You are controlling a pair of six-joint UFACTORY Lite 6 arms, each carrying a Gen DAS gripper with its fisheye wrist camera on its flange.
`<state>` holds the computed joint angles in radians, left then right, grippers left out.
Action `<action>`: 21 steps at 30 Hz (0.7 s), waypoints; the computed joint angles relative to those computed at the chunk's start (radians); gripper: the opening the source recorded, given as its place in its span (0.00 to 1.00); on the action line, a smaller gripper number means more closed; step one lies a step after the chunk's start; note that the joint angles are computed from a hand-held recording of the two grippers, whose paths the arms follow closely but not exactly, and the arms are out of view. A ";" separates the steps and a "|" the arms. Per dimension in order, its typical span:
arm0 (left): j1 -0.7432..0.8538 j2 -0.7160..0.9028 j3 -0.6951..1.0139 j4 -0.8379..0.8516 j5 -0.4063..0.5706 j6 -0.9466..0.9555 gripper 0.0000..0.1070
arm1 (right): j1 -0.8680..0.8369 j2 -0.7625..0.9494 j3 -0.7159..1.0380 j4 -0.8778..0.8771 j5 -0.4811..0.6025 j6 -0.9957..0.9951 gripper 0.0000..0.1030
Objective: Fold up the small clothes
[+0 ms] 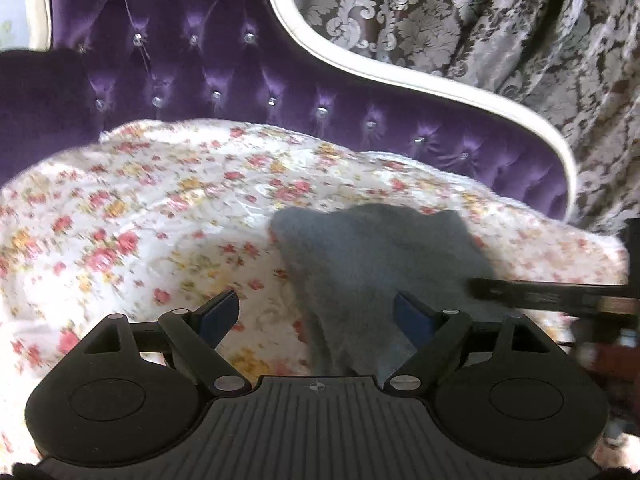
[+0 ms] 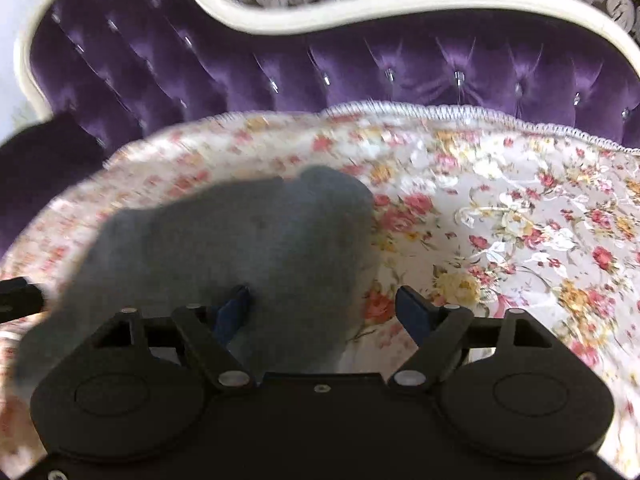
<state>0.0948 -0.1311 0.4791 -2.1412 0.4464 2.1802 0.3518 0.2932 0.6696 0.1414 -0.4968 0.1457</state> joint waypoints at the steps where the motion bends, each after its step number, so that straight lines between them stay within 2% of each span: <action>1: 0.017 -0.011 -0.008 0.064 0.023 -0.054 0.80 | -0.017 0.019 0.018 -0.042 0.003 0.040 0.89; 4: 0.039 0.004 -0.003 0.206 0.066 -0.180 0.84 | -0.074 0.047 0.023 -0.230 -0.029 0.226 0.89; 7: 0.024 0.070 0.026 0.264 0.055 -0.230 0.85 | -0.111 0.042 0.001 -0.352 -0.067 0.317 0.90; 10: 0.005 0.135 0.040 0.221 0.046 -0.196 0.85 | -0.164 0.028 -0.032 -0.513 -0.120 0.441 0.90; 14: 0.013 0.235 0.084 0.244 0.112 -0.239 0.85 | -0.241 0.030 -0.057 -0.749 -0.211 0.575 0.90; 18: -0.021 0.318 0.142 0.190 0.150 -0.193 0.85 | -0.296 0.085 -0.031 -0.899 -0.308 0.647 0.92; 21: -0.033 0.380 0.201 0.193 0.178 -0.213 0.85 | -0.359 0.168 0.017 -1.018 -0.430 0.760 0.92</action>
